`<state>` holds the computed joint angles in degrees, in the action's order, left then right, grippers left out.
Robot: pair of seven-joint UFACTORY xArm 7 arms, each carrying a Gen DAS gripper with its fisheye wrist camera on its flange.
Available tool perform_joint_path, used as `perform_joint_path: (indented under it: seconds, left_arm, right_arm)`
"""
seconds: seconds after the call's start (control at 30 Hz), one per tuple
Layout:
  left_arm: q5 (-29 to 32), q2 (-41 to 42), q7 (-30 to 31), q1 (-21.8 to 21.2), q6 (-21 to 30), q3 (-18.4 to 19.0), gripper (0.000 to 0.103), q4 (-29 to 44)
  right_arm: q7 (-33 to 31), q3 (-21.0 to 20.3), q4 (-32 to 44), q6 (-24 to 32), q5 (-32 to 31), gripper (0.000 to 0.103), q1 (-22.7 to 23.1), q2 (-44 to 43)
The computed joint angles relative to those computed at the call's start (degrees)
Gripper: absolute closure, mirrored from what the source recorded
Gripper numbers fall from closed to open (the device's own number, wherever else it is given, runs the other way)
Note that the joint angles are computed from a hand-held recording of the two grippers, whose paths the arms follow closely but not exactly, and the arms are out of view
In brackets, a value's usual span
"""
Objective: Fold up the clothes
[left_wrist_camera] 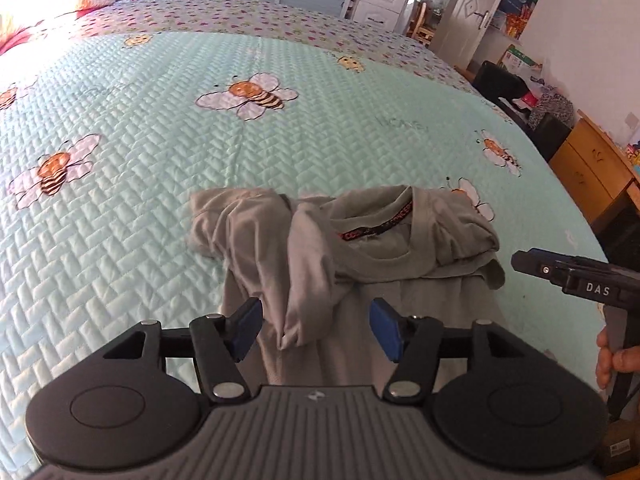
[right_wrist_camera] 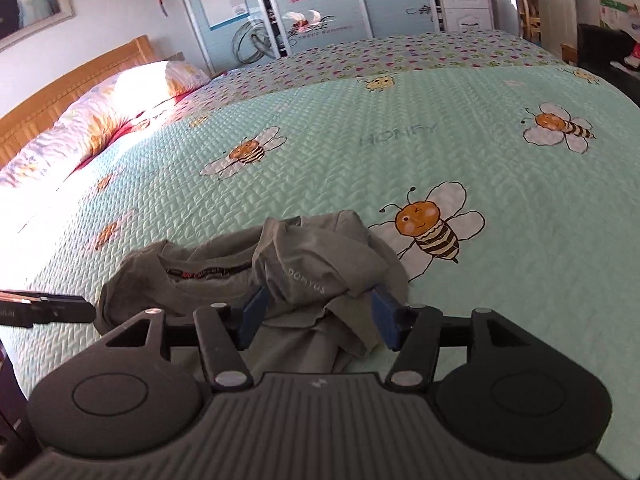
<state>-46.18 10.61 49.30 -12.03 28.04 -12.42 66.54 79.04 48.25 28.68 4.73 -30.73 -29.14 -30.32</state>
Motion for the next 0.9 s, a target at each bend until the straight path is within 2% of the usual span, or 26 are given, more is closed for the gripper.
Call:
perform_joint_path:
  seconds: [0.13, 0.23, 0.3, 0.43, 0.5, 0.6, 0.63, 0.67, 0.7, 0.73, 0.8, 0.87, 0.9]
  left_arm:
    - [2.42, -0.67, -4.36, 0.02, -0.89, 1.06, 0.041, -2.33]
    - [2.24, -1.06, -4.86, 0.85, -0.16, 1.34, 0.041, -3.69]
    - [1.1, -1.01, -4.03, 1.35, 0.28, 1.3, 0.041, -4.06]
    - [0.12, 0.17, -2.98, 1.71, 1.06, 1.2, 0.041, -3.22]
    - [-0.44, 1.47, -1.97, 1.9, 1.21, 0.81, 0.041, -1.84]
    - [-1.0, 3.89, -0.99, 2.34, 1.93, 0.11, 0.041, 0.86]
    - [-0.91, 4.83, -1.03, 2.5, 2.47, -0.08, 0.041, 1.89]
    - [-0.54, 5.7, -1.38, 2.53, 2.83, -0.22, 0.041, 2.73]
    - [-0.05, 6.55, -1.84, 2.6, 3.39, -0.36, 0.041, 3.57]
    - [0.08, 7.24, -1.92, 2.82, 3.98, -0.63, 0.041, 4.21]
    - [0.76, 8.27, -2.58, 2.79, 4.06, -1.01, 0.041, 4.93]
    - [1.61, 9.13, -3.14, 2.61, 3.49, -1.35, 0.041, 5.51]
    - [2.13, 9.47, -3.38, 2.46, 2.88, -1.5, 0.041, 5.72]
  right_arm:
    - [-3.89, 3.21, 4.29, 4.1, -5.69, 0.039, -1.68, 2.24]
    - [-5.37, 6.57, 8.24, 4.57, -12.71, 0.033, -5.75, 5.21]
    - [-5.77, 9.32, 10.84, 4.58, -17.74, 0.032, -9.67, 8.08]
    - [-8.65, 15.73, 17.52, 12.77, -28.03, 0.032, -16.14, 18.33]
    - [-10.18, 16.66, 19.82, 16.58, -31.87, 0.032, -16.85, 23.83]
    - [-13.62, 15.04, 21.83, 19.17, -32.69, 0.032, -15.66, 31.36]
    - [-14.79, 14.25, 22.41, 19.53, -32.16, 0.035, -15.03, 33.43]
    - [-14.62, 13.45, 23.33, 20.97, -33.15, 0.043, -13.73, 35.87]
    - [-14.45, 12.5, 24.25, 22.37, -34.42, 0.073, -12.22, 37.78]
    - [-13.92, 11.45, 25.2, 24.17, -37.3, 0.091, -10.25, 38.54]
    - [-13.73, 9.4, 27.6, 28.0, -43.32, 0.092, -6.36, 39.63]
    - [-13.1, 6.71, 31.1, 36.04, -54.38, 0.094, -0.95, 40.88]
    - [-13.2, 5.36, 32.84, 40.18, -59.56, 0.098, 1.54, 41.71]
